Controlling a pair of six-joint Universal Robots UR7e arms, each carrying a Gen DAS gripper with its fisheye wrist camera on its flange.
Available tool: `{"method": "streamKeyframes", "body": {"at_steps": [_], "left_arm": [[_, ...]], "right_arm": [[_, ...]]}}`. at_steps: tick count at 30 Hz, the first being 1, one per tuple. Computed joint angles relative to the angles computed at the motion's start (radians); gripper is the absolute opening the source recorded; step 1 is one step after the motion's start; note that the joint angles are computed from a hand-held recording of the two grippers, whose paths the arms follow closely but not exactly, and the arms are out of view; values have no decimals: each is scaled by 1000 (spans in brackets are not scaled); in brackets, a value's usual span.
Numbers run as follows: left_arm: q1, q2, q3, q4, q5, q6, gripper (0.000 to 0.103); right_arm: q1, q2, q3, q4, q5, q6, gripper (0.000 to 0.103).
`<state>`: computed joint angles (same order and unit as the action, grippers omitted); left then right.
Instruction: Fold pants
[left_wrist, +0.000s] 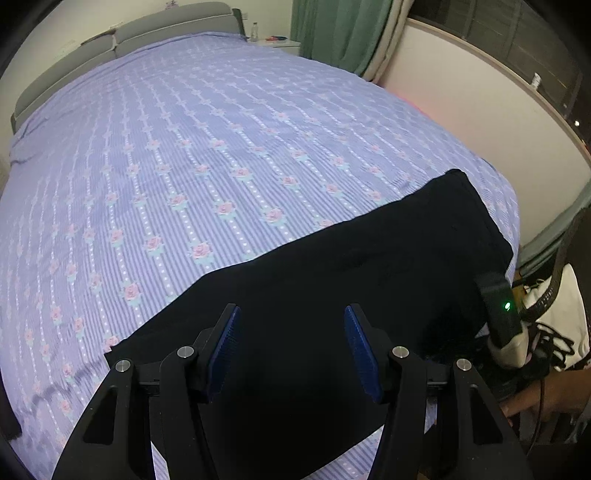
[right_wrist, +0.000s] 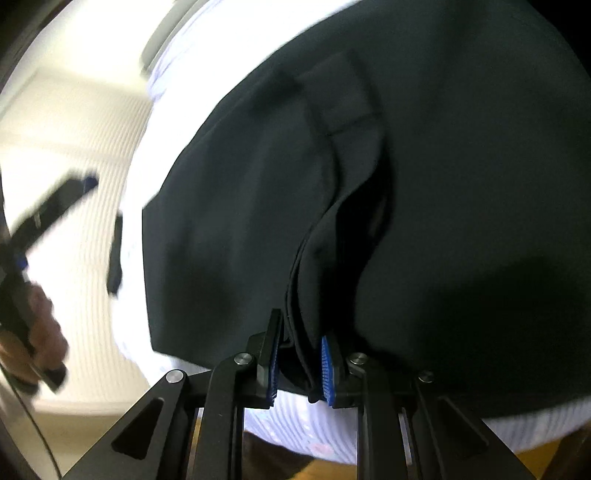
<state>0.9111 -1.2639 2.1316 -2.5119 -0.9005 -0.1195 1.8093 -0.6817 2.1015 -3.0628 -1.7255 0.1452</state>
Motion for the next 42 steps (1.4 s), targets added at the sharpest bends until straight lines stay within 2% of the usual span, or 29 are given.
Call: {"method": "streamKeyframes", "body": {"at_steps": [5, 8, 10, 12, 13, 15, 18, 22, 25, 27, 32, 36, 37, 38, 40, 41, 42], "left_arm": [[6, -10, -2, 7, 17, 8, 57], [7, -11, 2, 3, 18, 17, 57], [8, -9, 7, -3, 16, 17, 57], [9, -7, 12, -7, 10, 14, 57], [9, -6, 13, -8, 7, 13, 57], [9, -2, 16, -12, 1, 19, 57], [8, 8, 14, -15, -2, 41, 57], [10, 16, 8, -26, -7, 64, 57], [10, 13, 7, -33, -3, 60, 57], [11, 3, 13, -39, 1, 49, 57], [20, -27, 34, -29, 11, 4, 57], [24, -61, 58, -28, 21, -26, 57], [25, -69, 65, -29, 25, -33, 57], [25, -77, 71, -29, 29, -41, 57], [29, -91, 83, -31, 34, -55, 57], [30, -98, 88, -29, 36, -64, 57], [34, -105, 93, -29, 37, -72, 57]], "right_arm": [[3, 24, -17, 8, 17, -4, 19], [-9, 4, 11, -14, 13, 46, 19], [-34, -24, 37, -25, 26, 76, 25], [-39, -48, 58, -37, 25, 86, 35], [-28, -51, 57, -34, 5, 88, 38], [-10, -80, 67, -17, -51, 78, 53], [21, -107, 83, -34, -131, 88, 67], [32, -144, 97, -61, -203, 103, 69], [28, -134, 69, -103, -215, 70, 74], [14, -121, 25, -106, -205, 13, 80], [-15, -39, -160, 56, -138, -144, 80], [-42, 9, -257, 146, -63, -182, 80], [-45, 17, -273, 161, -37, -202, 80], [-41, 26, -292, 177, -13, -237, 73], [-18, 49, -330, 213, -31, -285, 52], [-18, 55, -351, 253, -18, -296, 15], [-18, 59, -367, 279, 6, -298, 7]]}}
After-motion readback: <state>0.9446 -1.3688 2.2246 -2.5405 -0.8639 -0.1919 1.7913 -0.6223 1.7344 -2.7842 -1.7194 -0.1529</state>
